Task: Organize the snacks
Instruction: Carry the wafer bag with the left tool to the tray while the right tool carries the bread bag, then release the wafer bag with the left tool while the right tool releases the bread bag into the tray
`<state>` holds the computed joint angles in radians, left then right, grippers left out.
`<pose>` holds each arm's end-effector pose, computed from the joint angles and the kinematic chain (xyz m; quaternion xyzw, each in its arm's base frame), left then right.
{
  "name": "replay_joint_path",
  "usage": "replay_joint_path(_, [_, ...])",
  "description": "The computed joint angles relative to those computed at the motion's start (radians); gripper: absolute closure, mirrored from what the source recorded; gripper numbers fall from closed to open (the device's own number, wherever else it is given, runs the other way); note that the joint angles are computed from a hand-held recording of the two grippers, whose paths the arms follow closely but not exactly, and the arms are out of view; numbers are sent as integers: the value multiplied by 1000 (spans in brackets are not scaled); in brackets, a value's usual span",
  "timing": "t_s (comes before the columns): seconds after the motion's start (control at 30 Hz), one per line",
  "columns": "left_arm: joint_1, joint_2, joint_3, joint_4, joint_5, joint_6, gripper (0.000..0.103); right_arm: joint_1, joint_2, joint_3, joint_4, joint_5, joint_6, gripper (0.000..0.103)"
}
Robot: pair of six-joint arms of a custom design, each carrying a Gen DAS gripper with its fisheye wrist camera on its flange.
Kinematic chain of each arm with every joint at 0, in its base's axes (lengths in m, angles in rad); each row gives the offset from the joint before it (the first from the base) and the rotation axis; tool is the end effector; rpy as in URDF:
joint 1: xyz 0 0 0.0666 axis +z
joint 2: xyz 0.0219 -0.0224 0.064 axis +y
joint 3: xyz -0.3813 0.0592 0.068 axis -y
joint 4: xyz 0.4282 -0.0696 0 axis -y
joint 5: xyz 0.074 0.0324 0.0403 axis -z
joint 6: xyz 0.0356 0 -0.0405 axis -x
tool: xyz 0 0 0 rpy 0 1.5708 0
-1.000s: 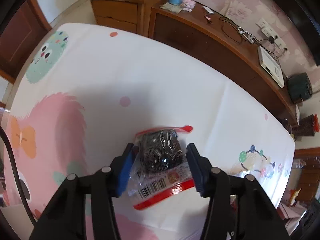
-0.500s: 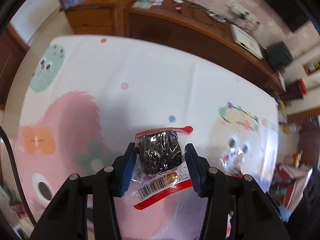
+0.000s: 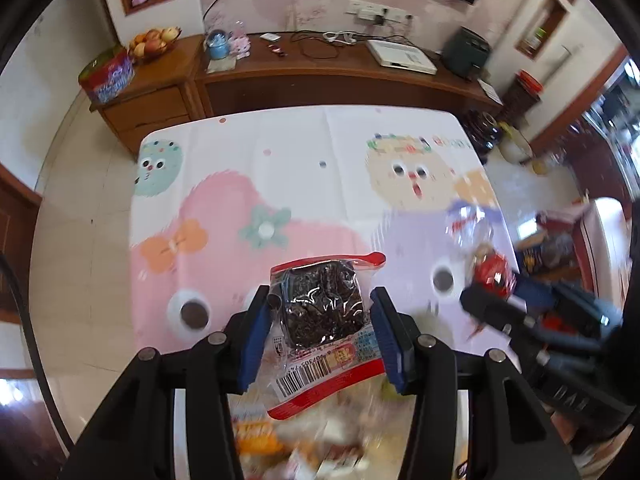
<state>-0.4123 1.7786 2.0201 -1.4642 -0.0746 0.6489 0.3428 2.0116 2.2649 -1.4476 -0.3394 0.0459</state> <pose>0.5690 -0.2464 0.4891 -0.1226 0.9766 -0.0559 0.1678 0.6554 0.2461 0.4536 -0.2180 0.9439 0.1914 0.1579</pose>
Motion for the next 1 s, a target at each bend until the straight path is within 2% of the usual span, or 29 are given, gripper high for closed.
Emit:
replay_joint_path(0.17, [-41,-164,-182,18,-22,-6,55,27,-203,-237,66,11,-54,53])
replay_joint_path(0.37, [-74,-305,-332,17,-60,-2,55,70,-350,-404,71,69,-73,53])
replay_joint_path(0.6, [-121,-386,-420,10,-141,-28,55,122,-422,-493,52,117,-99,53])
replay_joint_path(0.7, [-128,-394,-439,7,-137,-35,55,148,-437,-513,55,164,-100,53])
replay_joint_path(0.93, [-140,-397,-469,-13,-132,-51,53,179,-450,-534,64,216,-105,50])
replay_joint_path(1.0, [-137,-396,-474,-15,-122,-49,46,179,-444,-532,63,228,-119,50])
